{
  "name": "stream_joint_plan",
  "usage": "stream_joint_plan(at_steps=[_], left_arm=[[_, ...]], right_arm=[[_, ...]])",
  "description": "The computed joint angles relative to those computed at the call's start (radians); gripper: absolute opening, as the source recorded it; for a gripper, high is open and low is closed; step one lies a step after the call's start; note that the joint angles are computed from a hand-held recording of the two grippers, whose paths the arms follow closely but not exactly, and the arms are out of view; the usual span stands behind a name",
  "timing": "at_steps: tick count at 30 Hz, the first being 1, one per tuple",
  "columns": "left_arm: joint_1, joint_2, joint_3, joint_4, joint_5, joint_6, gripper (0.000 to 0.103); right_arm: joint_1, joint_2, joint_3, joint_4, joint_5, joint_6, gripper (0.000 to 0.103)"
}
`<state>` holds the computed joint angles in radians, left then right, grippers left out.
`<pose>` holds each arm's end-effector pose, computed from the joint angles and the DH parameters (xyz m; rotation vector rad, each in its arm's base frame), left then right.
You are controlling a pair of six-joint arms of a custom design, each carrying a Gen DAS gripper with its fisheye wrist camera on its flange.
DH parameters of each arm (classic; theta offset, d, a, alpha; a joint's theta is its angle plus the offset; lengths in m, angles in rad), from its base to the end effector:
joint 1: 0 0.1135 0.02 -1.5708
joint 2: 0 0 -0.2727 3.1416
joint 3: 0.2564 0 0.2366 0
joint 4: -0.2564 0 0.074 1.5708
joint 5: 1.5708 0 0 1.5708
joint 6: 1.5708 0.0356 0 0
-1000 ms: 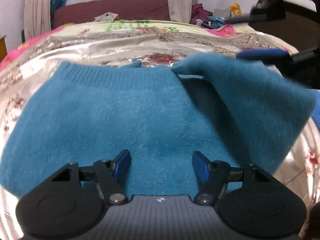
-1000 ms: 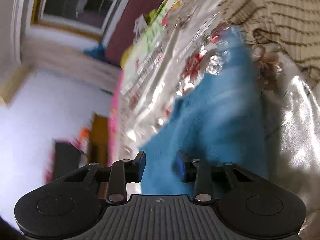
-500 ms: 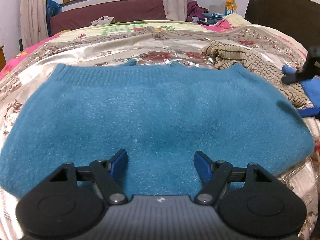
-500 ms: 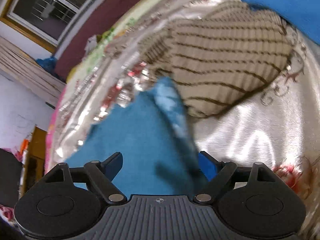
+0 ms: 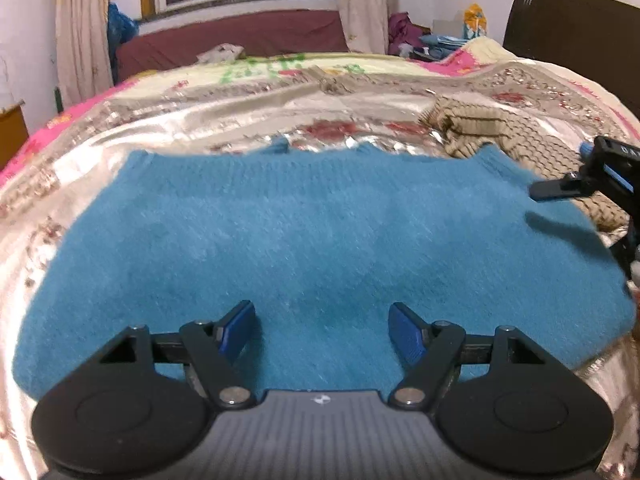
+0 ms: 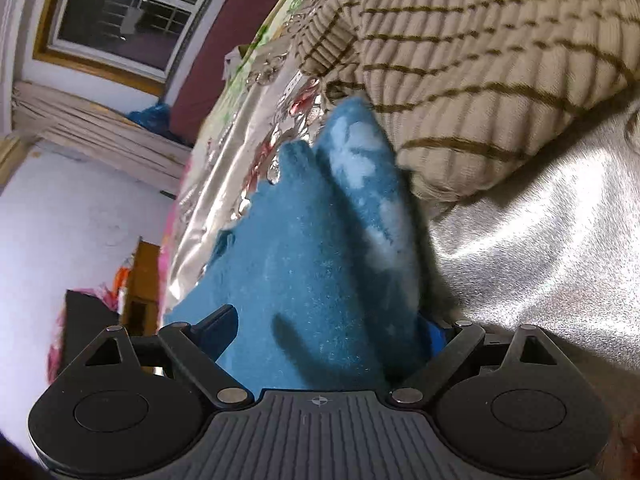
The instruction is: Fold small clothes
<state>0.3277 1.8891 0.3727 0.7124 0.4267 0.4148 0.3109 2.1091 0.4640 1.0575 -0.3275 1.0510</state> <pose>0.2429 0.0670 0.0706 0.2984 2.2694 -0.1267 0.2748 0.1003 0.0552 0.6539 2.2587 1.0902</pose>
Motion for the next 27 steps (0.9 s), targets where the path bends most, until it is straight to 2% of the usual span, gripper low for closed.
stream_joint_plan(at_steps=[2,5,6,7,8,9,11,15,18,20,25,27], left_arm=[[-0.026,0.030,0.015,0.011,-0.031,-0.001,0.078],[-0.067,0.099,-0.005,0.119,-0.087,-0.003,0.082],[-0.075,0.110,-0.016,0.148,-0.099,0.002,0.082],[-0.082,0.113,-0.023,0.161,-0.110,0.008,0.083],[-0.082,0.115,-0.026,0.164,-0.113,0.016,0.083],[-0.079,0.117,-0.023,0.162,-0.110,0.019,0.083],[-0.070,0.121,-0.013,0.146,-0.096,0.019,0.083],[-0.056,0.110,0.002,0.108,-0.072,0.031,0.084],[-0.023,0.062,0.030,0.008,-0.030,0.050,0.082],[0.022,0.009,0.045,-0.071,0.007,0.077,0.079],[0.206,-0.085,0.060,-0.151,0.131,0.154,0.079],[0.246,-0.062,0.098,-0.180,0.120,0.155,0.079]], right_arm=[[-0.001,0.034,0.006,0.042,0.003,0.025,0.092],[0.030,0.016,0.025,-0.005,0.045,0.024,0.092],[0.039,0.000,0.032,-0.037,0.045,0.016,0.084],[0.042,-0.003,0.034,-0.041,0.029,0.036,0.067],[0.030,0.011,0.025,0.009,-0.014,0.099,0.057],[0.022,0.032,-0.002,0.107,-0.046,0.181,0.042],[0.030,0.042,-0.041,0.239,-0.046,0.284,0.041],[0.100,-0.048,-0.010,0.166,0.012,0.360,0.040],[0.157,-0.079,0.058,0.109,0.048,0.419,0.039],[0.187,-0.092,0.106,0.083,0.072,0.455,0.039],[0.260,-0.070,0.239,0.028,0.138,0.503,0.039],[0.290,-0.048,0.297,-0.009,0.158,0.505,0.039]])
